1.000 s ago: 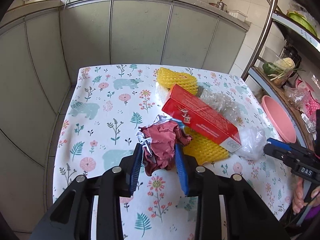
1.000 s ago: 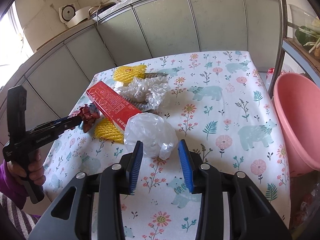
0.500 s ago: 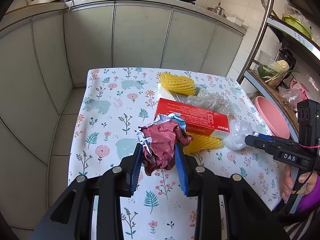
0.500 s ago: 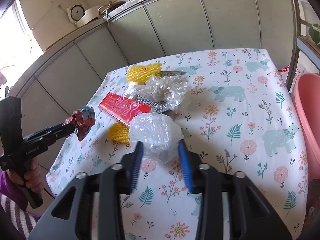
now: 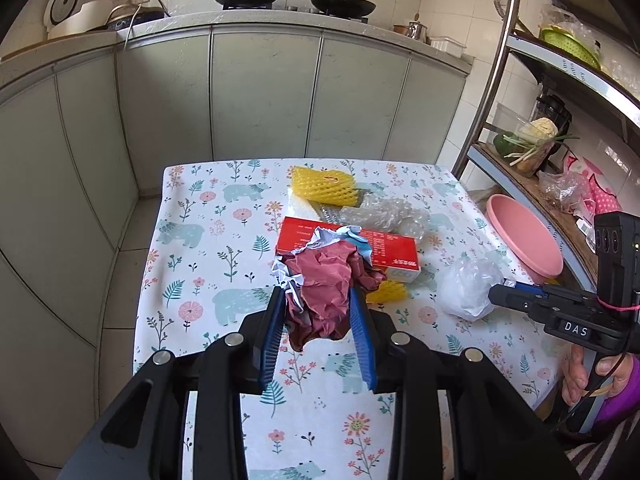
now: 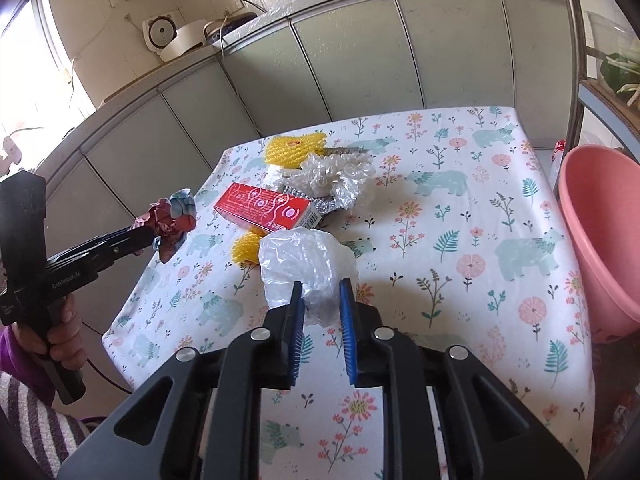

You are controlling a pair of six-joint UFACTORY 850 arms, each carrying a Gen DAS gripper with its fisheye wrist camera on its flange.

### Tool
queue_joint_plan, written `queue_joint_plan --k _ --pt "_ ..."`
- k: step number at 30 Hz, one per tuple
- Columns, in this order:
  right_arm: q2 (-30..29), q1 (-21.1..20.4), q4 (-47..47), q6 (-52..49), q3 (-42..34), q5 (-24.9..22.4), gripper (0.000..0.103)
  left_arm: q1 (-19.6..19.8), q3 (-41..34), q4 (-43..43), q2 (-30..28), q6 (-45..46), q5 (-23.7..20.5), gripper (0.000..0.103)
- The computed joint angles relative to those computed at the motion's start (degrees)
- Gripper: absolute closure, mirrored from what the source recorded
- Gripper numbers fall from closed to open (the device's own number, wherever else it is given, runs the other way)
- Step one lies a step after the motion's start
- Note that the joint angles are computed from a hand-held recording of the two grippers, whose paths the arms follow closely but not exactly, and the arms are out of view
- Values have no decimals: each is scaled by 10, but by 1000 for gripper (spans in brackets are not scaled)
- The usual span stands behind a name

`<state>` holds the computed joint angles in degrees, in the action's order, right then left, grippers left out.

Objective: Collect trash
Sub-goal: 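Carry the wrapper and plastic bag into the pink bucket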

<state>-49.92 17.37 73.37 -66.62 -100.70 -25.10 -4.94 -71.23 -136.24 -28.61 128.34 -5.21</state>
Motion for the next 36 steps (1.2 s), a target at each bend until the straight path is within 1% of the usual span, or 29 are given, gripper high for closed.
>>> queue_joint_plan --k 5,8,11,13,16,18,19,22,27,31,33,36 --pt "26 -7 66 -69 39 6 85 -12 7 -89 12 100 -3 71" --pt "42 -12 117 -117 62 10 85 -21 5 -124 16 144 -3 71" --pt "54 -19 163 -156 83 11 85 -32 -4 -129 15 161 -3 71" --pt "62 -25 196 -183 97 13 85 -40 -16 -104 11 145 -2 71" --pt "71 -34 242 -217 114 16 85 -51 -37 -32 0 83 2 71" --pt "76 -41 266 -235 123 17 85 -59 -56 62 -12 -3 2 71" --pt "78 -44 279 -245 128 19 85 -62 -63 96 -17 -34 1 71" --pt "87 -56 332 -284 144 26 85 -74 -96 244 -37 -175 -7 71" --pt "97 -75 422 -346 162 37 85 -95 -155 448 -75 -361 -20 71" --pt "100 -87 500 -402 170 50 85 -109 -206 567 -109 -469 -37 71" --pt "99 -93 538 -427 171 57 85 -115 -229 592 -125 -489 -45 71" --pt "94 -101 587 -453 166 70 85 -124 -278 667 -158 -564 -64 71"
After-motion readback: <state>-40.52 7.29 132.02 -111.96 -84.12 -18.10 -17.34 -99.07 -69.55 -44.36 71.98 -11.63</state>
